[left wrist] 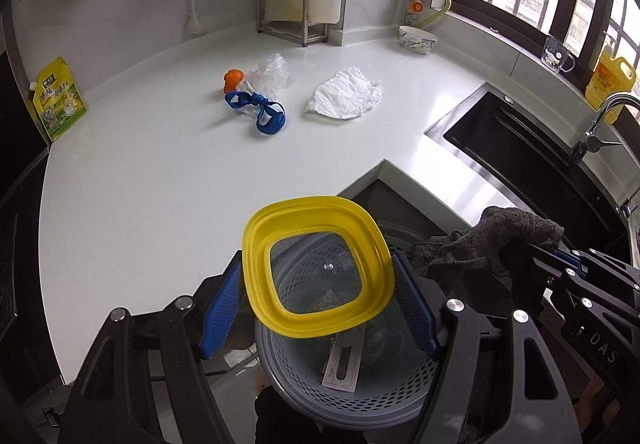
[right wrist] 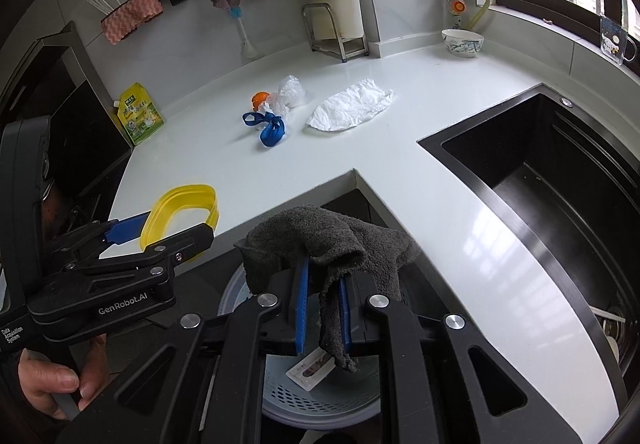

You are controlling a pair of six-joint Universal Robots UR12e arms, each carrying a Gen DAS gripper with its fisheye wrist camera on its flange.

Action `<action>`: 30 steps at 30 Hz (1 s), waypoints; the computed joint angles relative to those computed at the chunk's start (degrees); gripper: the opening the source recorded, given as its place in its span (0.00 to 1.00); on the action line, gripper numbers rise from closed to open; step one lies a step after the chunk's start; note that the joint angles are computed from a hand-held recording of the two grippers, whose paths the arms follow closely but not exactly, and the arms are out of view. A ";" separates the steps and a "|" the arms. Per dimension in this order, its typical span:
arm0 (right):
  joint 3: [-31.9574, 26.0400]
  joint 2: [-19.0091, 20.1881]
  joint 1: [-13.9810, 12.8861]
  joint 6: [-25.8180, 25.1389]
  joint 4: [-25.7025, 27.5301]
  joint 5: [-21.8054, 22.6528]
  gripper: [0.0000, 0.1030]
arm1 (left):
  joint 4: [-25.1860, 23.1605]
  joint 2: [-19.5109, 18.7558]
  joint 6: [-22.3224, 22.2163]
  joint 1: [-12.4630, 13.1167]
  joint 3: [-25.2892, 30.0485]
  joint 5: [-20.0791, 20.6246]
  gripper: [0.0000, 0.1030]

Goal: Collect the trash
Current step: 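Open both tools to drop the towel and lid into the basket, then raise both tools from the basket back toward the counter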

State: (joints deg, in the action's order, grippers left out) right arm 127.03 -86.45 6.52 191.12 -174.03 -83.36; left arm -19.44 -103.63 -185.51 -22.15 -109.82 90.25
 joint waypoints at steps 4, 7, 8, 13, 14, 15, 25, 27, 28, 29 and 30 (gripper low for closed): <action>0.98 0.07 -0.13 -0.12 1.00 -0.04 0.12 | -1.66 -0.41 0.08 -0.44 -0.38 -0.41 0.68; 1.50 0.22 -0.28 -0.07 2.18 0.45 0.12 | -2.99 -0.93 0.42 -0.80 -0.44 -0.44 0.68; 1.62 0.29 -0.36 -0.12 2.76 0.73 0.12 | -3.47 -1.14 0.51 -0.88 -0.40 -0.52 0.68; 1.87 1.13 -0.57 0.36 4.95 1.43 0.12 | -7.42 -2.24 1.04 -0.87 0.29 -1.67 0.68; 1.85 1.32 -0.62 0.43 5.39 1.61 0.12 | -7.87 -2.40 1.08 -0.85 0.37 -1.77 0.68; 1.89 1.51 -0.63 0.52 5.61 1.68 0.12 | -8.24 -2.57 1.16 -0.88 0.44 -1.67 0.68; 1.14 2.98 -0.74 -0.30 8.67 2.44 0.13 | -10.70 -3.17 0.95 -1.19 1.44 -0.25 0.70; 1.21 2.89 -0.82 -0.26 9.02 2.59 0.19 | -11.90 -3.19 0.76 -1.14 1.68 0.02 0.71; 1.28 2.83 -0.78 -0.14 8.85 2.39 0.29 | -12.22 -3.18 0.72 -1.20 1.72 0.55 0.73; 1.36 2.72 -0.71 -0.01 8.59 1.85 0.43 | -12.32 -3.19 0.59 -1.25 1.75 0.96 0.74; 1.45 2.61 -0.65 0.10 8.34 1.47 0.47 | -12.31 -3.12 0.44 -1.19 1.65 1.13 0.76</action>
